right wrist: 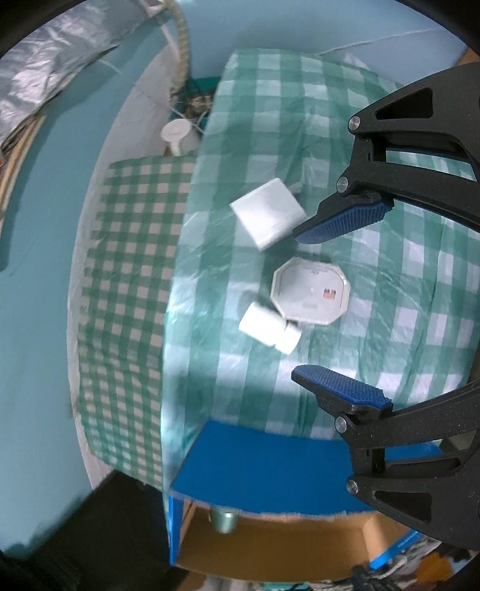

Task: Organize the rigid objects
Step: 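Move the right gripper back over the white octagonal case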

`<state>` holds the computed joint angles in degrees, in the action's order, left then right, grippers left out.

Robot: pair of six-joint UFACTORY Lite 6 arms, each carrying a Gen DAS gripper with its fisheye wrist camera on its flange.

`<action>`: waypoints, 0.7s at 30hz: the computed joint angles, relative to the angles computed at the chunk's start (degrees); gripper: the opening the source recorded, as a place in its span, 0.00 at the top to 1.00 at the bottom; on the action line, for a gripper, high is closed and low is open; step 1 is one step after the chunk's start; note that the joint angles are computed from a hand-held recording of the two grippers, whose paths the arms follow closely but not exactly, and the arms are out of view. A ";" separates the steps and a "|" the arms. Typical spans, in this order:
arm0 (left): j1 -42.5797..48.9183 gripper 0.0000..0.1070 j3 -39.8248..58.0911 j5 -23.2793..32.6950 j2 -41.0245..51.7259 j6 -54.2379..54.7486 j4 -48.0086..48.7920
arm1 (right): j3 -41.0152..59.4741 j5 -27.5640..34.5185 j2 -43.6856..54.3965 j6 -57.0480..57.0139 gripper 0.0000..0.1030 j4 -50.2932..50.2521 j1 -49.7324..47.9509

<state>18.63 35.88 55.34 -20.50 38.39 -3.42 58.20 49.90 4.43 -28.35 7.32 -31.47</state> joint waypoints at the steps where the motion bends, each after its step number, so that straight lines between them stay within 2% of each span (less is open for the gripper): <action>1: 0.03 0.92 -0.01 0.00 -0.02 0.04 -0.01 | -0.66 -0.83 0.66 -0.23 0.34 -0.09 -0.36; 11: 0.23 0.92 -0.54 -0.04 -0.47 -0.13 0.08 | -6.45 -6.04 3.13 1.41 0.34 -2.14 -1.02; 21: -0.08 0.92 -0.82 -0.22 -0.56 -0.46 0.23 | -6.98 -10.49 7.06 6.68 0.34 -5.05 0.96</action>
<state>18.55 35.07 55.11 -21.07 37.93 -3.19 51.22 39.41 11.49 -21.67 2.27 -30.51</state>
